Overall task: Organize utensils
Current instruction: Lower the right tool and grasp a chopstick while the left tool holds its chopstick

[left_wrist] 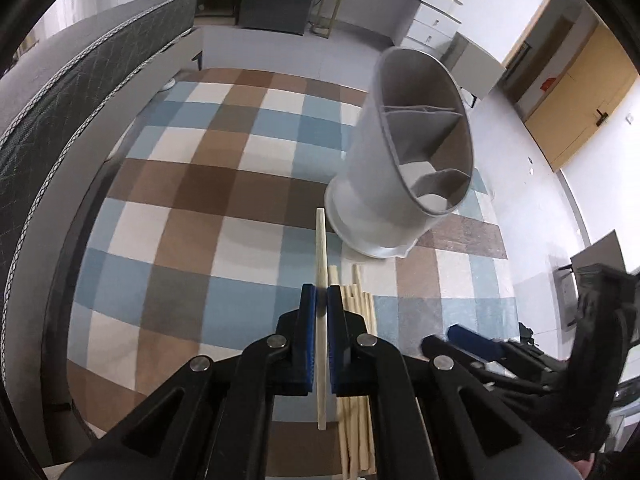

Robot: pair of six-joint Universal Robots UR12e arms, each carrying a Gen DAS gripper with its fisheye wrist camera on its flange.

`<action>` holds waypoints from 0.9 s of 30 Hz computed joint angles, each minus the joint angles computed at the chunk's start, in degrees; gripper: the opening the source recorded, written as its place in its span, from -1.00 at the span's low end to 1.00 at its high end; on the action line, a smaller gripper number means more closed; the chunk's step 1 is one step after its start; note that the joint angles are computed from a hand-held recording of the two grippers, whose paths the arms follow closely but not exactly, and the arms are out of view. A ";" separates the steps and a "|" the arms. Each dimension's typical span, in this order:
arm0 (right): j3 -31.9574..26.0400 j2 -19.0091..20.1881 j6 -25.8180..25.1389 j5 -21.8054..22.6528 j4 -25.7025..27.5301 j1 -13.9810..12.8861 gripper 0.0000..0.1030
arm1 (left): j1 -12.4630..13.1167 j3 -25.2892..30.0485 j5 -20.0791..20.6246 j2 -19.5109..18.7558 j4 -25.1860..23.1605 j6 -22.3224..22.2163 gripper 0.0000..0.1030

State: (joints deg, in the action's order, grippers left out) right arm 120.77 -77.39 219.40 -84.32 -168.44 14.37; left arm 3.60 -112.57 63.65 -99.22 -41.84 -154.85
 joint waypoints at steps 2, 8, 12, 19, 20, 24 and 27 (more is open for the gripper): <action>-1.28 1.04 -0.67 1.02 1.16 0.25 -0.16 | 0.23 0.84 -0.11 -0.58 -1.53 -1.30 -0.99; -6.95 4.61 -5.71 0.86 11.17 1.86 -0.35 | 1.08 2.33 -0.21 -0.93 -4.21 -4.21 -0.99; -8.33 5.66 -6.17 -1.31 13.35 2.82 -0.39 | 1.53 2.84 -1.10 -1.19 -5.23 -5.02 -0.99; -12.13 6.93 -10.07 -10.53 20.03 5.91 -0.39 | 1.92 3.26 -2.13 -1.20 -5.82 -5.27 -0.99; -12.44 7.12 -10.43 -11.83 20.61 6.28 -0.39 | 2.02 3.32 -2.39 -1.22 -5.96 -5.44 -0.99; -12.81 7.51 -10.39 -15.89 20.90 7.46 -0.73 | 2.35 3.53 -2.82 -1.41 -6.66 -5.98 -0.99; -11.96 7.21 -8.58 -15.82 18.85 7.26 -0.89 | 2.19 3.58 -2.74 -1.45 -7.01 -5.42 -0.99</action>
